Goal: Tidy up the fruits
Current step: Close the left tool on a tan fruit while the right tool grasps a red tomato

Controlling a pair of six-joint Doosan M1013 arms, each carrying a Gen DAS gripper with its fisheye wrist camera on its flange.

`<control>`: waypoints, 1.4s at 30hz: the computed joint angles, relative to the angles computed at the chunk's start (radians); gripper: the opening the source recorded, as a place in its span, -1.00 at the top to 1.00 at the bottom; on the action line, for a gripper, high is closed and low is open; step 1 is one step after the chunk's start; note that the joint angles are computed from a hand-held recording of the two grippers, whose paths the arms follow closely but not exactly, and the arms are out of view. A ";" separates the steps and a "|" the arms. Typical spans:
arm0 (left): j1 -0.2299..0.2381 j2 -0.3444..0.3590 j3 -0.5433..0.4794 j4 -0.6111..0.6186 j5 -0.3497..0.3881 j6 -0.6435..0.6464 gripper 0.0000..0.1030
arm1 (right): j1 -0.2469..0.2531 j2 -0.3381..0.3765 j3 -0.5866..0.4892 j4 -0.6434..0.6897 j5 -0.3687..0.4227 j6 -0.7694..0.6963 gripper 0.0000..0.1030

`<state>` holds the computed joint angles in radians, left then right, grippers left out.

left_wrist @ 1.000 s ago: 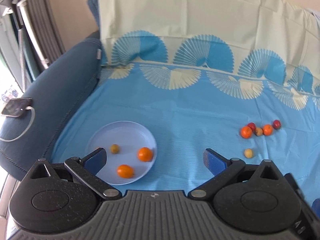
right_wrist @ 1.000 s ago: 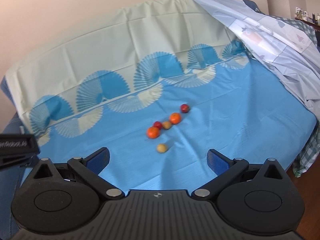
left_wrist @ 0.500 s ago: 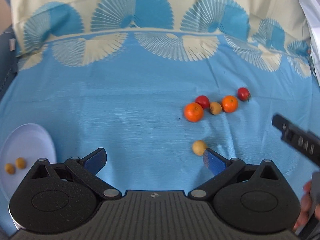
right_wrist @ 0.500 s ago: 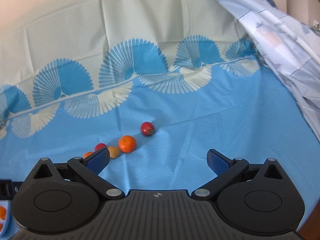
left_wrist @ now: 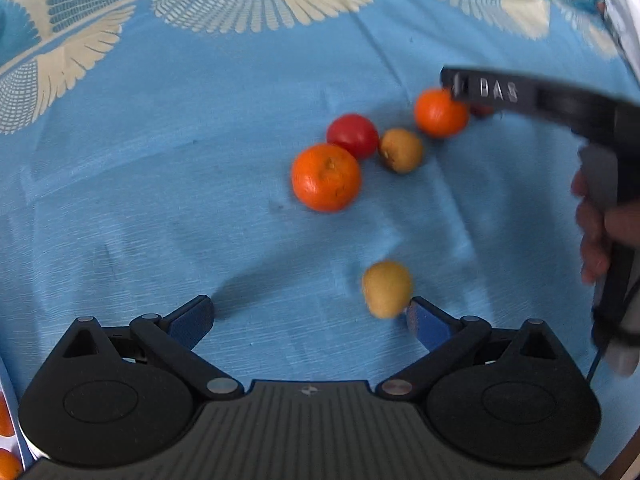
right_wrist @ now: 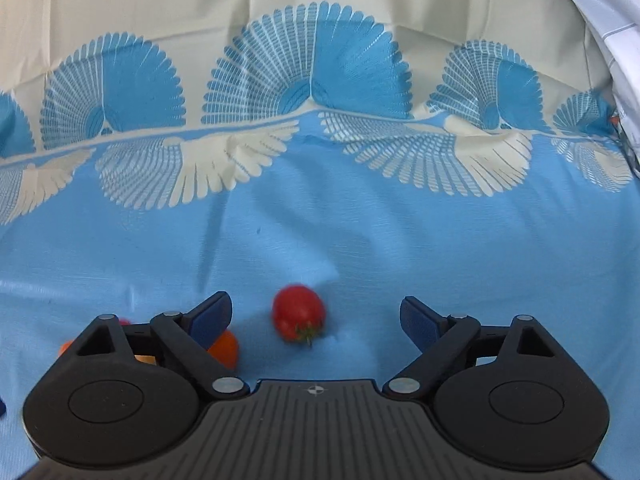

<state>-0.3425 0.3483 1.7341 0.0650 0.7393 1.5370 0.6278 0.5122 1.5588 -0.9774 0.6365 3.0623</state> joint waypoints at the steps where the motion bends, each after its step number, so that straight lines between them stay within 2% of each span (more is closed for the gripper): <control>1: 0.002 -0.006 0.008 -0.008 -0.014 0.008 -0.96 | -0.003 0.006 -0.009 0.019 0.008 -0.025 -0.10; 2: 0.008 -0.010 0.011 -0.032 -0.017 0.029 -0.82 | -0.007 0.010 -0.019 0.061 0.024 -0.054 0.03; 4: 0.016 -0.024 0.023 -0.056 -0.041 0.055 -0.42 | -0.011 0.006 -0.013 0.084 0.025 -0.026 0.05; 5: 0.016 -0.028 0.024 -0.048 -0.046 0.058 -0.02 | -0.010 0.003 -0.006 0.074 0.025 -0.030 0.12; 6: 0.020 -0.028 0.020 -0.064 -0.039 0.084 0.46 | -0.009 0.002 -0.006 0.080 0.031 -0.056 0.21; 7: 0.027 -0.026 0.012 -0.090 -0.024 0.105 0.78 | -0.008 0.002 -0.010 0.098 0.042 -0.083 0.30; 8: 0.033 -0.022 0.002 -0.109 -0.005 0.115 1.00 | -0.008 0.002 -0.015 0.117 0.051 -0.102 0.33; 14: 0.038 -0.036 0.017 -0.109 -0.015 0.119 0.99 | -0.008 0.000 -0.028 0.176 0.081 -0.143 0.36; 17: 0.037 -0.027 0.008 -0.112 -0.007 0.109 0.95 | -0.008 -0.002 -0.021 0.168 0.073 -0.142 0.33; 19: 0.034 -0.023 0.004 -0.127 -0.009 0.124 0.84 | -0.008 -0.002 -0.019 0.162 0.071 -0.141 0.30; 20: 0.036 -0.021 0.003 -0.146 -0.009 0.147 0.68 | -0.006 -0.001 -0.019 0.154 0.072 -0.140 0.29; 21: 0.040 -0.020 0.001 -0.176 -0.006 0.178 0.41 | -0.005 0.000 -0.018 0.144 0.073 -0.138 0.27; 22: 0.043 -0.017 -0.001 -0.213 -0.004 0.212 0.25 | -0.004 0.001 -0.017 0.134 0.074 -0.136 0.25; 23: 0.040 -0.015 0.000 -0.231 -0.008 0.231 0.00 | -0.002 0.002 -0.017 0.127 0.078 -0.138 0.25; 24: 0.036 -0.017 0.004 -0.222 -0.018 0.232 -0.07 | 0.000 0.003 -0.018 0.124 0.082 -0.142 0.25; 26: 0.021 -0.022 0.014 -0.179 -0.048 0.213 -0.01 | 0.001 0.004 -0.023 0.129 0.091 -0.158 0.26; 27: 0.021 -0.024 0.018 -0.190 -0.057 0.232 0.43 | 0.001 0.003 -0.025 0.136 0.093 -0.164 0.35; 30: 0.036 -0.030 0.021 -0.269 -0.062 0.297 0.42 | 0.007 0.000 -0.030 0.134 0.121 -0.147 0.39; 36: 0.066 -0.092 0.054 -0.359 -0.099 0.391 0.42 | 0.026 -0.063 0.021 0.070 0.135 0.030 0.39; 39: 0.094 -0.159 0.083 -0.383 -0.104 0.414 0.42 | 0.068 -0.121 0.062 -0.019 0.141 0.142 0.39; 42: 0.137 -0.238 0.113 -0.356 -0.083 0.387 0.42 | 0.137 -0.172 0.081 -0.111 0.175 0.222 0.39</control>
